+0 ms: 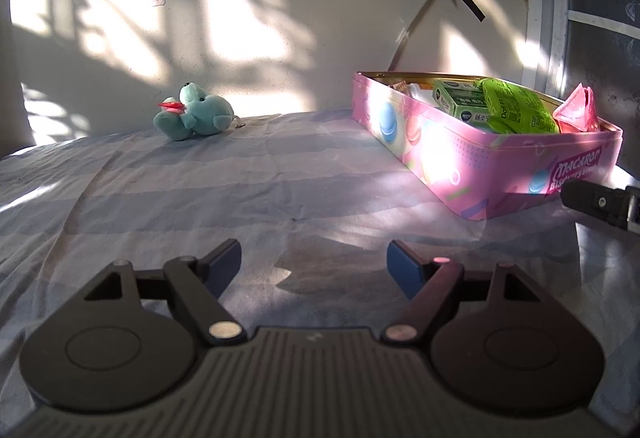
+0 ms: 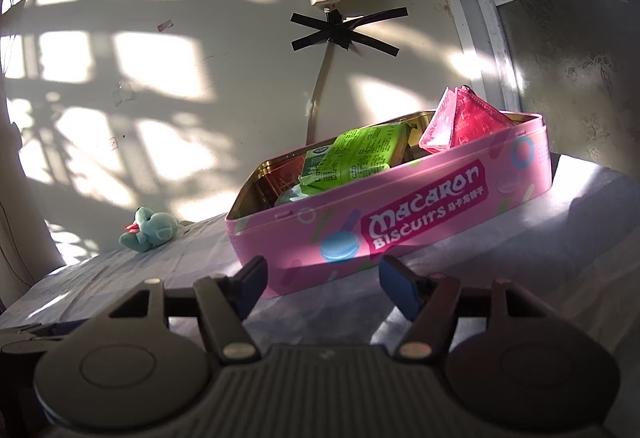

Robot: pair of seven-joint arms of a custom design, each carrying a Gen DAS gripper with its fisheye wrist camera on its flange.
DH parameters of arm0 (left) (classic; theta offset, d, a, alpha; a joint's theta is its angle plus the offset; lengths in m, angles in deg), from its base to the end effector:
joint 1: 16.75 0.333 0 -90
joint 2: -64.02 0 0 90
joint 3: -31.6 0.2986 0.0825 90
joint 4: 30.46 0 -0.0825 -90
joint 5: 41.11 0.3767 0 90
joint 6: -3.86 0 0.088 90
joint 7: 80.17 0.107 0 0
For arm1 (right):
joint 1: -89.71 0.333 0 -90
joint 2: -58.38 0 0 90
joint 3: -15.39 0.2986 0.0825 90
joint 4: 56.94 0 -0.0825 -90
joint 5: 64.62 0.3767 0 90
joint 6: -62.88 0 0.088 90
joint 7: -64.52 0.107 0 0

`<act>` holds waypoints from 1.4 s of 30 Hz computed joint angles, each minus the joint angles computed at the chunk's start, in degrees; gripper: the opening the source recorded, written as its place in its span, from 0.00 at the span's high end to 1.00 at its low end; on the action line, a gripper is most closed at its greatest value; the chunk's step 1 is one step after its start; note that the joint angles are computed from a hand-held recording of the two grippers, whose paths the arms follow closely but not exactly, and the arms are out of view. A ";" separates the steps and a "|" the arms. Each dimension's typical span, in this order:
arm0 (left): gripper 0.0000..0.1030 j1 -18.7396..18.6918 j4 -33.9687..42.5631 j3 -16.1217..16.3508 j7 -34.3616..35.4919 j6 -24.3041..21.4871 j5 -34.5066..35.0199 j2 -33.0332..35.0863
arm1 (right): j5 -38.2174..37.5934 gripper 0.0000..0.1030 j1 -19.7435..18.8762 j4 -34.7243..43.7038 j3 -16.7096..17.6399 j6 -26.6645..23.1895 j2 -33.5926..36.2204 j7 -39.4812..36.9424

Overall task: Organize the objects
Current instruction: 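Withdraw the right gripper from the tin toward the plush toy, then close the right gripper on the teal plush toy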

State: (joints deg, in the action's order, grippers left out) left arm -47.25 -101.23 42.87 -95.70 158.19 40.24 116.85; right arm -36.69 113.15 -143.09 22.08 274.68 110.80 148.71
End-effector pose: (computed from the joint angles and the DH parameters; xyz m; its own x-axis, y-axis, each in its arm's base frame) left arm 0.6915 -0.3227 0.2408 0.1875 -0.9819 -0.0251 -0.4688 -0.0670 -0.8807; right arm 0.6592 0.2815 0.2621 0.1238 -0.9449 -0.3031 -0.3983 0.2324 -0.8873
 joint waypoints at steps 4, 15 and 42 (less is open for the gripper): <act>0.21 -0.09 -0.24 0.14 -0.63 0.17 0.34 -0.14 | 0.95 0.37 0.56 -0.02 -0.59 -0.39 -0.15 -0.57; 0.21 2.21 -0.86 -1.16 1.99 3.09 -4.28 -0.50 | 5.21 0.33 3.25 1.35 -2.88 -2.15 0.02 -4.56; 0.20 8.45 -7.50 0.98 0.88 -6.37 -1.57 -5.56 | -0.21 0.30 7.70 16.93 -4.86 -11.45 6.51 -12.59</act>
